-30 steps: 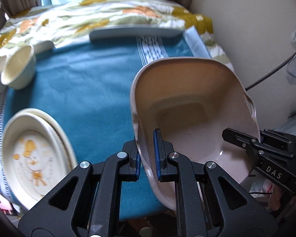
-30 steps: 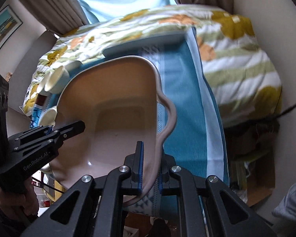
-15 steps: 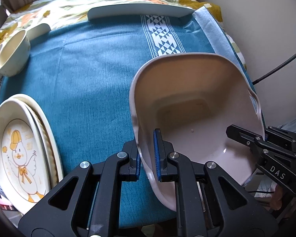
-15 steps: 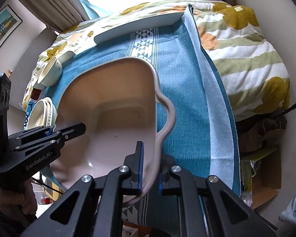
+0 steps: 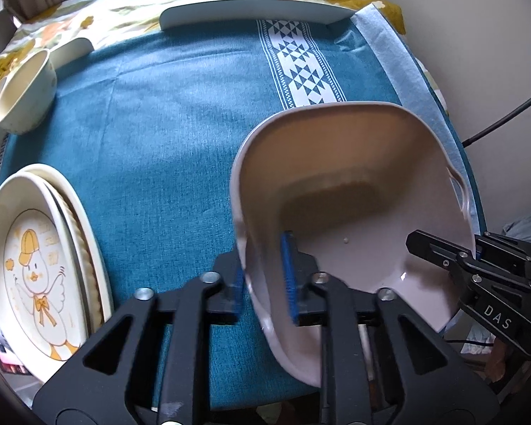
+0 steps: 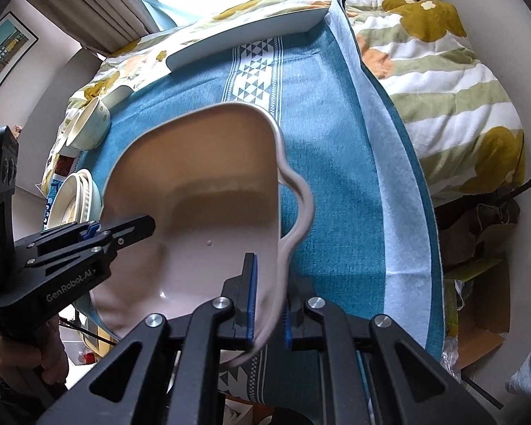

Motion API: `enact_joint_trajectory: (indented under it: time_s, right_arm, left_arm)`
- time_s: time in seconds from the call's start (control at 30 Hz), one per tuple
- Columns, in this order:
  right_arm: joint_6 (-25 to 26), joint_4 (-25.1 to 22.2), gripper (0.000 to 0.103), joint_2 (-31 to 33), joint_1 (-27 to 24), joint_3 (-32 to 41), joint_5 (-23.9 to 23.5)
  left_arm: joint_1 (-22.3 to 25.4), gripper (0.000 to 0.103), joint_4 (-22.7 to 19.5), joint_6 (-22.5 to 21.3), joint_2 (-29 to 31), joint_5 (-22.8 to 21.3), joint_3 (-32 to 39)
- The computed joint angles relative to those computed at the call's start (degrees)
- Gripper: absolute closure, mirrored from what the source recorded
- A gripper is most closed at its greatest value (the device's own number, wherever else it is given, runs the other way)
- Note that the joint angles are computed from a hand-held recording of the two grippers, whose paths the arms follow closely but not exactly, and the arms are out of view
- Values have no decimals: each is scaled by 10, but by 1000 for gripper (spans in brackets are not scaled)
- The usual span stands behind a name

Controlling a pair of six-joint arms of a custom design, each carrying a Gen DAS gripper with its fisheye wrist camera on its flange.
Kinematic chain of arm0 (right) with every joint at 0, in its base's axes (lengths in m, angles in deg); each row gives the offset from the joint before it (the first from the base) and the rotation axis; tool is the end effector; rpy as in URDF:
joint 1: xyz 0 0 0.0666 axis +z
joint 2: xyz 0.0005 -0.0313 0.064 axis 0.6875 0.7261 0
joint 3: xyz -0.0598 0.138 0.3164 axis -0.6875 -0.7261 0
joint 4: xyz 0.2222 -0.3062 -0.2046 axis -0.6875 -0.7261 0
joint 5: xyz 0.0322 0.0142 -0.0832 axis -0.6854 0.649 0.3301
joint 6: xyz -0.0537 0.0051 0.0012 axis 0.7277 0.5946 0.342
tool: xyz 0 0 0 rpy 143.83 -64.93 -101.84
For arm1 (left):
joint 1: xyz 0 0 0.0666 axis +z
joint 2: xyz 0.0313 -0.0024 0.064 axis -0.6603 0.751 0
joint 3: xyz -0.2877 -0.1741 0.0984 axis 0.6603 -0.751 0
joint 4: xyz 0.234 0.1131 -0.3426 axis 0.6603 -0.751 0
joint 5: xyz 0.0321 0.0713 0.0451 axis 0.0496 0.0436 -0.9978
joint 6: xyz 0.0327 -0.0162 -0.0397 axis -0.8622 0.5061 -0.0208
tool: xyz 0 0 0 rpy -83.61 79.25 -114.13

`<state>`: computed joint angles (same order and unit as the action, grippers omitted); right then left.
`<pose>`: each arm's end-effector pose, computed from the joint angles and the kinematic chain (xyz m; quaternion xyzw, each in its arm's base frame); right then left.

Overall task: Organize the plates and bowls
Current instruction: 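Carry the pink bowl with both grippers onto the open blue cloth, then set the pink bowl down and open both grippers, then reach both grippers to the cream bowl rim and close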

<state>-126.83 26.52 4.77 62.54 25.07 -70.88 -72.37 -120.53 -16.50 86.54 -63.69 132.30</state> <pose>0.3594 0.1254 0.2972 0.1881 0.9527 0.1364 0.1959 0.4733 -0.2912 0.3040 0.2927 0.9394 -0.1077 0.1425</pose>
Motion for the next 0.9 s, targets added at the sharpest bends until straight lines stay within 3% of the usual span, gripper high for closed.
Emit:
enact_joint_trajectory:
  time_s: [0.1,0.2,0.23,0.27,0.33,0.63,0.7,0.73,0.87,0.9]
  right_arm:
    - [0,5,92,-2,0,-3,1]
    - [-6,12,79,-10,-2,-9,-1]
    - [-10,16,63,-15,-1,-12,1]
    - [-14,20,40,-20,-1,-14,5]
    - [-19,24,22,-35,0,-19,11]
    - [9,-31,20,-67,37,42,63]
    - [23,-29,3,-58,53,75,77]
    - [39,-20,0,-50,64,99,87]
    - [106,10,0,7,101,192,128]
    - [115,15,0,25,106,216,129]
  left_arm:
    - [0,37,13,0,-6,0,-6]
    - [1,36,18,0,-11,3,-8]
    - [1,36,17,-1,-11,0,-7]
    - [1,36,16,-1,-12,-3,-7]
    - [3,36,13,-1,-16,-3,-7]
    - [24,36,-16,7,-81,-7,-13]
    - [42,36,-20,12,-112,-2,-8]
    - [49,35,-21,13,-120,-1,-4]
    - [95,1,-2,9,-154,-34,27]
    - [107,0,7,5,-158,-39,33]
